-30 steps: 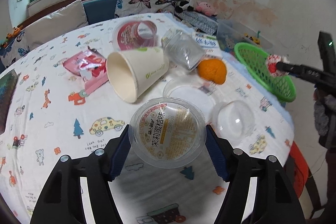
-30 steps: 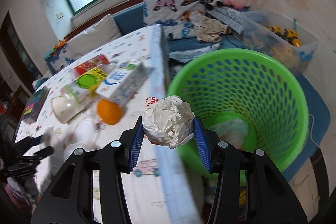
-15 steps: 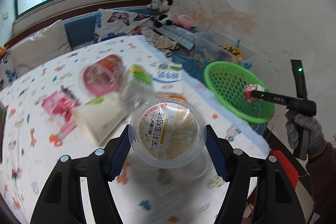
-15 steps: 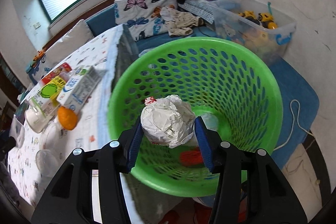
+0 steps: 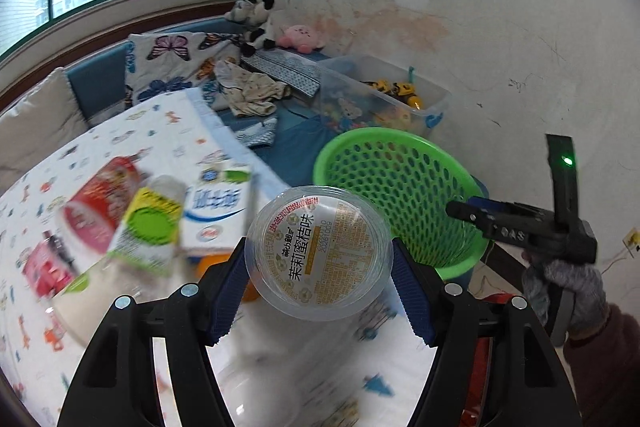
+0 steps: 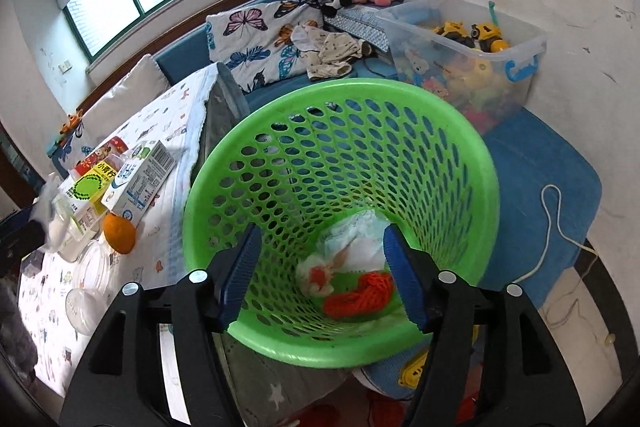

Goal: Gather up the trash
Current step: 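Drop the tissue into the green basket with the right tool while the left grasps a clear container, then lower the clear container into the green basket and open the left tool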

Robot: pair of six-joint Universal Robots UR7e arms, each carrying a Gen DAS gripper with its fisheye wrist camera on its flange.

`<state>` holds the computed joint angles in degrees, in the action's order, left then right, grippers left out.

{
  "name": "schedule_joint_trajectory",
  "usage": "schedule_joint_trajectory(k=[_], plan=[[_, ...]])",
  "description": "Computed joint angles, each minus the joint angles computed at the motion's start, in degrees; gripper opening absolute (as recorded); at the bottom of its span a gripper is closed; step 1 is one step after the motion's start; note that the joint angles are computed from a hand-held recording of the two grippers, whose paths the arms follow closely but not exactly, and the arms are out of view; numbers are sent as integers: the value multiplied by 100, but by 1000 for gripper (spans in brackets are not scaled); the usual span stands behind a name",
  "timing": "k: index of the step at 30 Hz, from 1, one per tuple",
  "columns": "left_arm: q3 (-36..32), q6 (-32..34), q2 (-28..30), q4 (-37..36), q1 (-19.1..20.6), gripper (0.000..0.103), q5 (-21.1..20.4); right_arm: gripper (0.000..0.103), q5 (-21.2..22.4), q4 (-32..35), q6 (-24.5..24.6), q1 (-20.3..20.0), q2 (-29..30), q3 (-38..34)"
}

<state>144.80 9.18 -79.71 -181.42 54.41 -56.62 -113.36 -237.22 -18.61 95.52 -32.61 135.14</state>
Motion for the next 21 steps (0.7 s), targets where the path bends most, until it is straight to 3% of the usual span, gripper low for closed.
schedule_joint_trajectory(k=[11,21], plan=[[-667,-129,1189,-112,35,66,-308,71,-2,-689,-138,-116,16,454],[-1054,-231,1892,-57,19,66,-362,72,29,-1082,-157,-207,164,680]])
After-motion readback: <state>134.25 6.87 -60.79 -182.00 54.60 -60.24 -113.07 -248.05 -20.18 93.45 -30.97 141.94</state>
